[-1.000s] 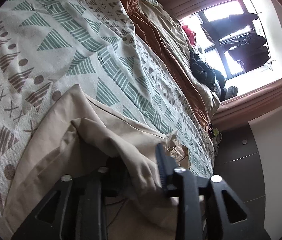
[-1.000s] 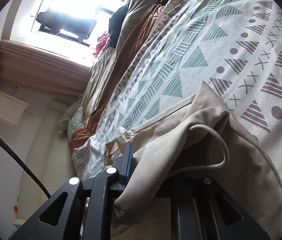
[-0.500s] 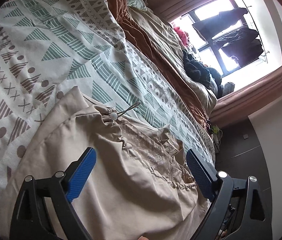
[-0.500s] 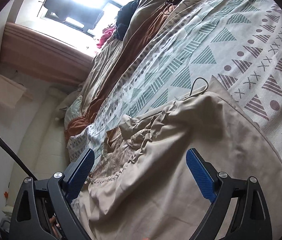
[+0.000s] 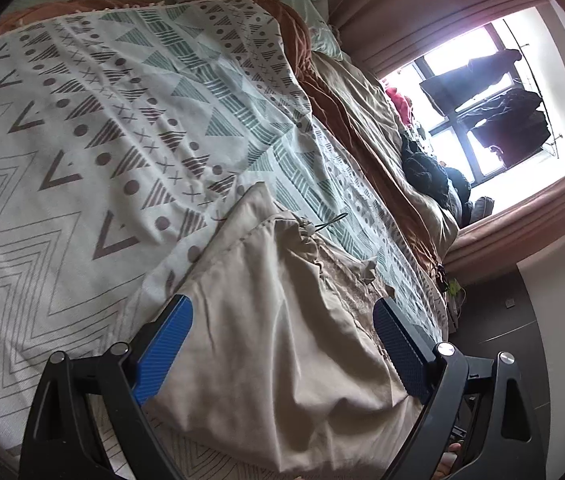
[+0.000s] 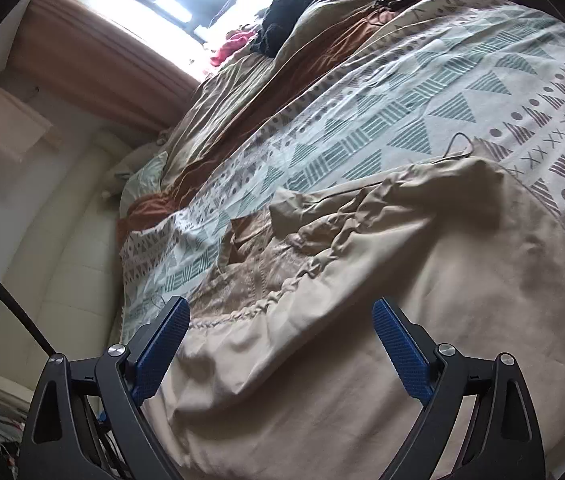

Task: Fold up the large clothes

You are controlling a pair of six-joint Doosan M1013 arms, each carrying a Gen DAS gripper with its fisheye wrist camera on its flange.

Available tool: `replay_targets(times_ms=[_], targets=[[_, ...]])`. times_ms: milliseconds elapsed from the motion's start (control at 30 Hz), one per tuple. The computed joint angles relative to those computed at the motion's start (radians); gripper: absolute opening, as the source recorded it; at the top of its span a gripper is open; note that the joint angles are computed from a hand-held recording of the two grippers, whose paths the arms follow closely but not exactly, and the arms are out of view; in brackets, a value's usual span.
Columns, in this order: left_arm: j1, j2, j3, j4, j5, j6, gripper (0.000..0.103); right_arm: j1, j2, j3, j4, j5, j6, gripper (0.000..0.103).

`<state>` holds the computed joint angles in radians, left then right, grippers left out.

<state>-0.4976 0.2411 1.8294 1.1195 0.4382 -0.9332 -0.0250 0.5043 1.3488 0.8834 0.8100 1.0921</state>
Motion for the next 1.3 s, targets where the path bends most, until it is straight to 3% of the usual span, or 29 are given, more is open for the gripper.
replay_targets(times_ms=[133, 200, 300, 467, 600, 633, 700, 1033, 1100, 1300], targets=[[-0.019, -0.021, 0.046, 0.006, 0.006, -0.056, 0.093, 0.055, 0.003, -0.009, -0.091, -0.015, 0.023, 0.09], [-0.025, -0.028, 0.063, -0.006, 0.005, -0.066, 0.093, 0.083, 0.011, -0.019, -0.139, -0.011, 0.055, 0.077], [-0.035, -0.036, 0.092, 0.004, 0.002, -0.113, 0.093, 0.121, 0.037, -0.047, -0.223, 0.005, 0.113, 0.067], [-0.049, -0.034, 0.128, 0.053, -0.012, -0.229, 0.093, 0.175, 0.085, -0.103, -0.401, 0.036, 0.22, 0.058], [-0.055, -0.018, 0.14, 0.101, -0.034, -0.321, 0.093, 0.212, 0.115, -0.134, -0.546, 0.042, 0.304, 0.056], [-0.054, -0.013, 0.143, 0.118, -0.046, -0.342, 0.093, 0.217, 0.121, -0.141, -0.571, 0.046, 0.319, 0.055], [-0.052, -0.001, 0.139, 0.122, -0.063, -0.351, 0.093, 0.226, 0.137, -0.157, -0.616, 0.053, 0.342, 0.042], [-0.046, 0.016, 0.123, 0.116, -0.079, -0.323, 0.093, 0.262, 0.215, -0.256, -0.736, 0.043, 0.382, 0.017], [-0.047, 0.016, 0.124, 0.116, -0.077, -0.322, 0.093, 0.269, 0.234, -0.286, -0.769, 0.048, 0.391, 0.004], [-0.052, 0.017, 0.126, 0.127, -0.068, -0.336, 0.093, 0.258, 0.282, -0.366, -0.742, 0.086, 0.339, 0.0]])
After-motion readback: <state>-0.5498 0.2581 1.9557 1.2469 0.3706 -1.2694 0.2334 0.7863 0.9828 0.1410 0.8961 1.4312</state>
